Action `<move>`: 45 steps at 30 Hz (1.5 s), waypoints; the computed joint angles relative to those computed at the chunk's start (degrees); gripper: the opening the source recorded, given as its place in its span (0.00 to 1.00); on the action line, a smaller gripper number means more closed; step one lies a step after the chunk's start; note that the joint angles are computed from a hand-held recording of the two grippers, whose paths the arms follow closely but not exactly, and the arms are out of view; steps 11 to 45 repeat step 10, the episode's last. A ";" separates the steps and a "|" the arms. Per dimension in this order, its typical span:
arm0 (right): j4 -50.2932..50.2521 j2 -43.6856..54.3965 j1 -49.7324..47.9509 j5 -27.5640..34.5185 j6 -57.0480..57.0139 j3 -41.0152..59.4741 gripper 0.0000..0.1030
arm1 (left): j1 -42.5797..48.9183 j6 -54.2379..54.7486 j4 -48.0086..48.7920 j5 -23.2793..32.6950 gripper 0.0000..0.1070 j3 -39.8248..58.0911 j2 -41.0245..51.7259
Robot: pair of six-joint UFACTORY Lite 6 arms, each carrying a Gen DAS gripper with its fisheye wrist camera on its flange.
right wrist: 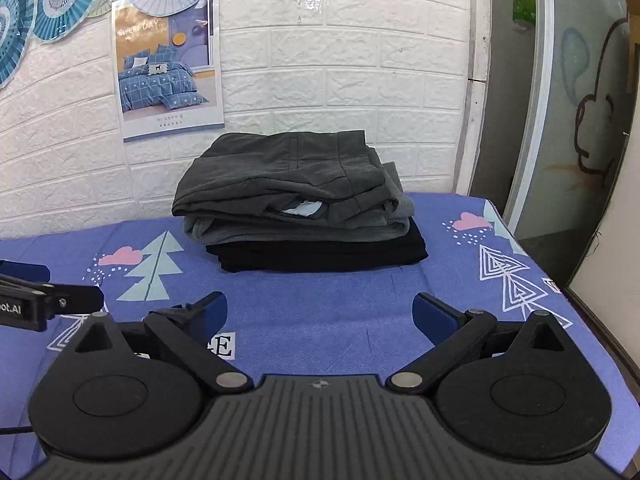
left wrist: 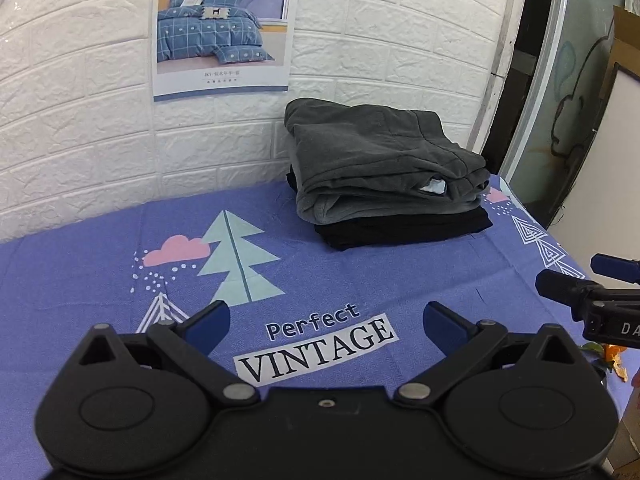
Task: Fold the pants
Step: 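Open both grippers and pull them back from the stack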
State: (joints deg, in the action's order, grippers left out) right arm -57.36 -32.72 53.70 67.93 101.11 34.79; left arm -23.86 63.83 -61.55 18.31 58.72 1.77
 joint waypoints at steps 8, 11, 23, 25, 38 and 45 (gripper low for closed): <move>0.41 1.97 -0.10 0.23 0.02 1.04 1.00 | 0.88 1.85 -1.92 1.93 0.96 0.22 0.07; 0.46 1.91 -0.11 -0.02 0.11 0.93 1.00 | 0.86 1.28 -1.37 2.03 0.96 0.45 0.20; 0.46 1.91 -0.11 -0.02 0.11 0.93 1.00 | 0.86 1.28 -1.37 2.03 0.96 0.45 0.20; 0.46 1.91 -0.11 -0.02 0.11 0.93 1.00 | 0.86 1.28 -1.37 2.03 0.96 0.45 0.20; 0.46 1.91 -0.11 -0.02 0.11 0.93 1.00 | 0.86 1.28 -1.37 2.03 0.96 0.45 0.20; 0.46 1.91 -0.11 -0.02 0.11 0.93 1.00 | 0.86 1.28 -1.37 2.03 0.96 0.45 0.20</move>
